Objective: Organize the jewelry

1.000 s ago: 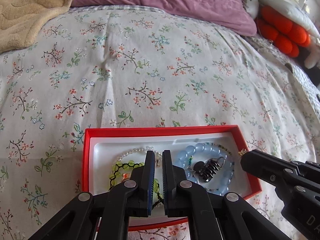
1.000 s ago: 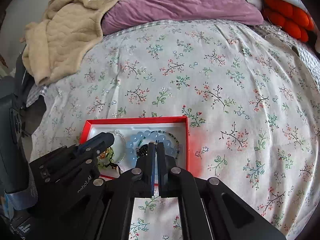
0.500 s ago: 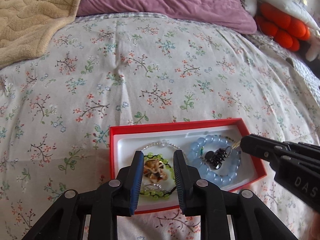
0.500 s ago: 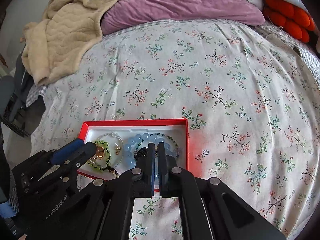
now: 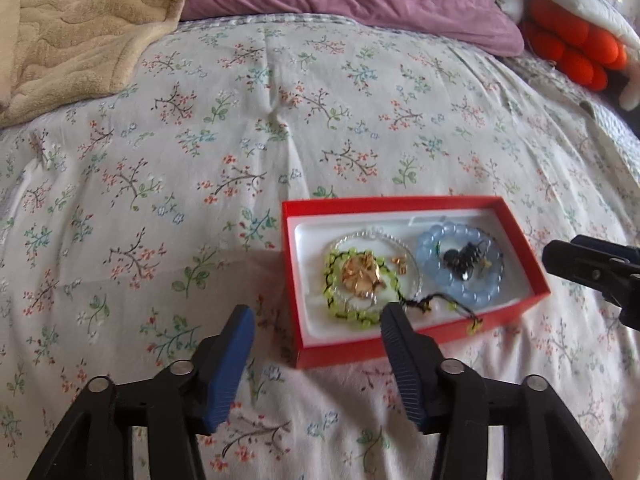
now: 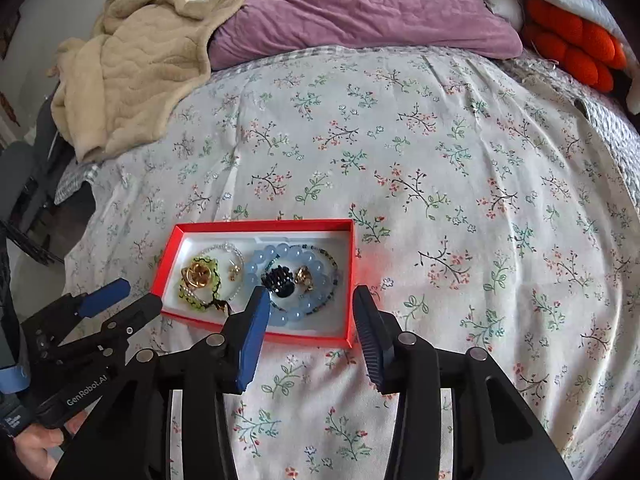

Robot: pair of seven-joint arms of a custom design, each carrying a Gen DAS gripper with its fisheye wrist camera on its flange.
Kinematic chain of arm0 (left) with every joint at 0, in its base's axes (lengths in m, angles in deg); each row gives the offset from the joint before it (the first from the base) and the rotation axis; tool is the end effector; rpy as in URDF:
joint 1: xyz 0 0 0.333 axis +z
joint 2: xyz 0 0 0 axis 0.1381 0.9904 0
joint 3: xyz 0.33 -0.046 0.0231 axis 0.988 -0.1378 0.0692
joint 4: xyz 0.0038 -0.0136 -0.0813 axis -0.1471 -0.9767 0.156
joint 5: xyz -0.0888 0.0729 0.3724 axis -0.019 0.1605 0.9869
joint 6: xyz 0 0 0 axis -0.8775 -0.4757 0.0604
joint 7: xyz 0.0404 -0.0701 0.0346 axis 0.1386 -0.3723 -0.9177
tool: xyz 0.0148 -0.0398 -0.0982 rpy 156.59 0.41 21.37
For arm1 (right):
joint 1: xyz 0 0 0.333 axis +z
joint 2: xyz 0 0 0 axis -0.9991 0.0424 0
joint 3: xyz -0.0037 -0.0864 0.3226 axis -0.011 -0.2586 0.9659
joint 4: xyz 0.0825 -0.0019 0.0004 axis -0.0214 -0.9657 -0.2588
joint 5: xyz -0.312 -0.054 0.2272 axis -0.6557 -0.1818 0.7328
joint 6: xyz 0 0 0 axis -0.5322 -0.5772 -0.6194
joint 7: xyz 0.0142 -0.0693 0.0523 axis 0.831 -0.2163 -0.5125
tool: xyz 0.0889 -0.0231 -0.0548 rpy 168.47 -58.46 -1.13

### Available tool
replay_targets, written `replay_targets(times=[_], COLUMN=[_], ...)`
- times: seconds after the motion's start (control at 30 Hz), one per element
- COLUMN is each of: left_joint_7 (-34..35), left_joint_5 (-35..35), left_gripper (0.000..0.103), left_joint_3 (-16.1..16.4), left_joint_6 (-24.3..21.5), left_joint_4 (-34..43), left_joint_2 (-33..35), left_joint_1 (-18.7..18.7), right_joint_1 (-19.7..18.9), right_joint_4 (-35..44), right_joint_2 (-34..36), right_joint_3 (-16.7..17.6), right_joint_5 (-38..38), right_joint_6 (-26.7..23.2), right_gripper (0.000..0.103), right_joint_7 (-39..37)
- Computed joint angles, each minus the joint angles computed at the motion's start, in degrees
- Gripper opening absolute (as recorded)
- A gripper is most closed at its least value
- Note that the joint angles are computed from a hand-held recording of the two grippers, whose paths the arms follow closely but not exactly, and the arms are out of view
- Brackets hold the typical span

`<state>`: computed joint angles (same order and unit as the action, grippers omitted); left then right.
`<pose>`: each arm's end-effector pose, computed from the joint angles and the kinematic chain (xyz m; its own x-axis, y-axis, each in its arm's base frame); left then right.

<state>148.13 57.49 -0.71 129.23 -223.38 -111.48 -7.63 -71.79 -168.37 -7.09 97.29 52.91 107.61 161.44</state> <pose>0.4041 -0.2031 0.5786 -0.1033 -0.9905 0.0907 -0.8266 0.0348 -0.5617 0.4245 0.2033 0.5973 0.0756 -0.9636 -0.2564 -0.9004 0.0445 -0.4328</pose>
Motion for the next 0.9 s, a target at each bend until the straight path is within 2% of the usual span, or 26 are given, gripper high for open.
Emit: replay_targets(times=[0.17, 0.33, 0.5, 0.63, 0.9], left_joint_7=[-0.22, -1.73, -4.29, -6.27, -7.81], left_joint_5=[-0.83, -0.56, 0.03, 1.34, 1.43], left_gripper=[0.070, 0.088, 0.100, 0.102, 0.102], left_joint_3=[0.20, -0.30, -1.22, -2.14, -1.86], left_joint_6=[-4.32, -7.32, -10.06, -11.42, -12.48], left_joint_4=[-1.18, -3.12, -4.31, -4.84, -5.06], left_joint_2=[-2.87, -6.46, -9.43, -10.82, -10.62], left_joint_1=[-0.50, -0.53, -0.82, -1.21, -2.33], right_joint_1=[-0.78, -0.51, -0.89, -0.64, 0.39], right_joint_4=[-0.46, -1.97, -2.90, -3.32, -3.14], right_joint_2=[-3.12, -6.37, -8.92, -10.11, -10.13], right_joint_3=[1.45, 1.89, 3.10, 3.80, 5.36], right_joint_5=[-3.63, -4.03, -5.06, -5.17, -7.10], right_joint_6=[-6.56, -10.49, -13.43, -15.19, -16.08], right_gripper=[0.055, 0.063, 0.075, 0.079, 0.081], right_joint_7=[1.92, 2.51, 4.74, 6.24, 6.88])
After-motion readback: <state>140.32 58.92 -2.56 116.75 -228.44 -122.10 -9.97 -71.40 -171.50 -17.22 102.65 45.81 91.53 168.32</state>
